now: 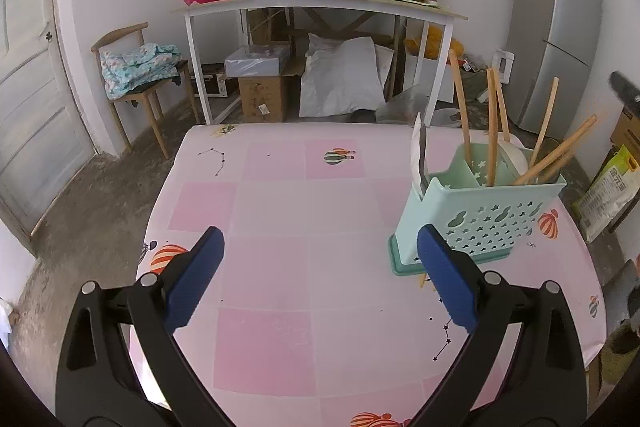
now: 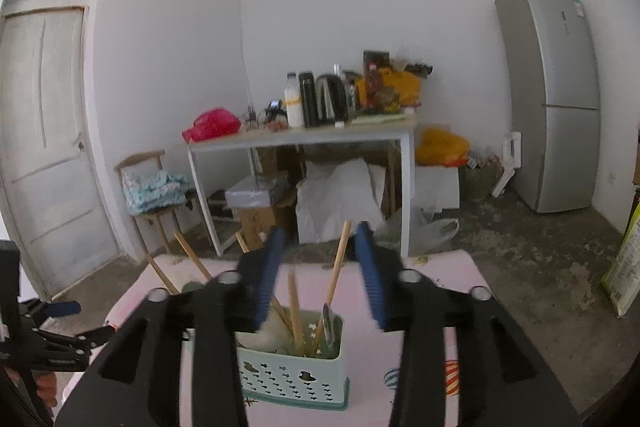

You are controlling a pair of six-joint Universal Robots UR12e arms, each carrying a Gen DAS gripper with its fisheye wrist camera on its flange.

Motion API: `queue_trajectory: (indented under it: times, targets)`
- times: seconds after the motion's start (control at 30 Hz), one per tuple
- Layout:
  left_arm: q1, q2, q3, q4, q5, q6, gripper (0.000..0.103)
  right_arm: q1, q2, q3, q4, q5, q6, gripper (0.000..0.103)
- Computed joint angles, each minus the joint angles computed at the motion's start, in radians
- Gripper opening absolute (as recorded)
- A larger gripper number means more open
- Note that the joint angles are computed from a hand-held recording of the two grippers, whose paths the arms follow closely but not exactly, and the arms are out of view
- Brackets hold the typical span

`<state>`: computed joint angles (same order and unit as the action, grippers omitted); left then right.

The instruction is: Organize utensils

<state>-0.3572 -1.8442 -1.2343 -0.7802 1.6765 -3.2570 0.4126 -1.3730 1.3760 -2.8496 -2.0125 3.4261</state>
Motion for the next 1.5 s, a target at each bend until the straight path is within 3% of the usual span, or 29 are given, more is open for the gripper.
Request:
queue_trajectory:
  times: [0.3,0.43,0.53,0.63,0.8,0.93,1.1,1.2,1.5]
  targets:
    - [-0.005,0.003,-0.004,0.009,0.022,0.010,0.094,0.026,-0.040,0.040,-0.082,-0.039,-0.001,0.058]
    - [-0.014,0.010,-0.024,0.054,0.035,0.047,0.094,0.031,-0.067,0.069,-0.053,0.020,0.043,0.081]
    - [-0.021,0.021,-0.050,0.085,0.038,0.088,0.094,0.045,-0.079,0.083,0.041,0.056,0.093,0.090]
    - [-0.030,0.026,-0.060,0.073,0.049,0.100,0.094,0.075,-0.071,0.071,0.163,0.001,0.120,0.096]
    - [-0.040,0.040,-0.083,0.063,0.044,0.014,0.094,0.126,-0.027,0.005,0.479,-0.124,0.216,0.096]
    - [-0.053,0.052,-0.108,0.086,0.052,-0.066,0.094,0.143,0.001,-0.043,0.673,-0.187,0.272,0.096]
    - [-0.058,0.053,-0.104,0.014,0.046,-0.141,0.094,0.133,-0.023,-0.021,0.717,-0.172,0.365,0.096]
    - [-0.066,0.048,-0.100,-0.007,0.081,-0.166,0.094,0.127,-0.031,-0.020,0.758,-0.177,0.397,0.096]
    - [-0.077,0.036,-0.085,-0.032,0.129,-0.109,0.094,0.114,-0.049,-0.006,0.839,-0.196,0.452,0.096]
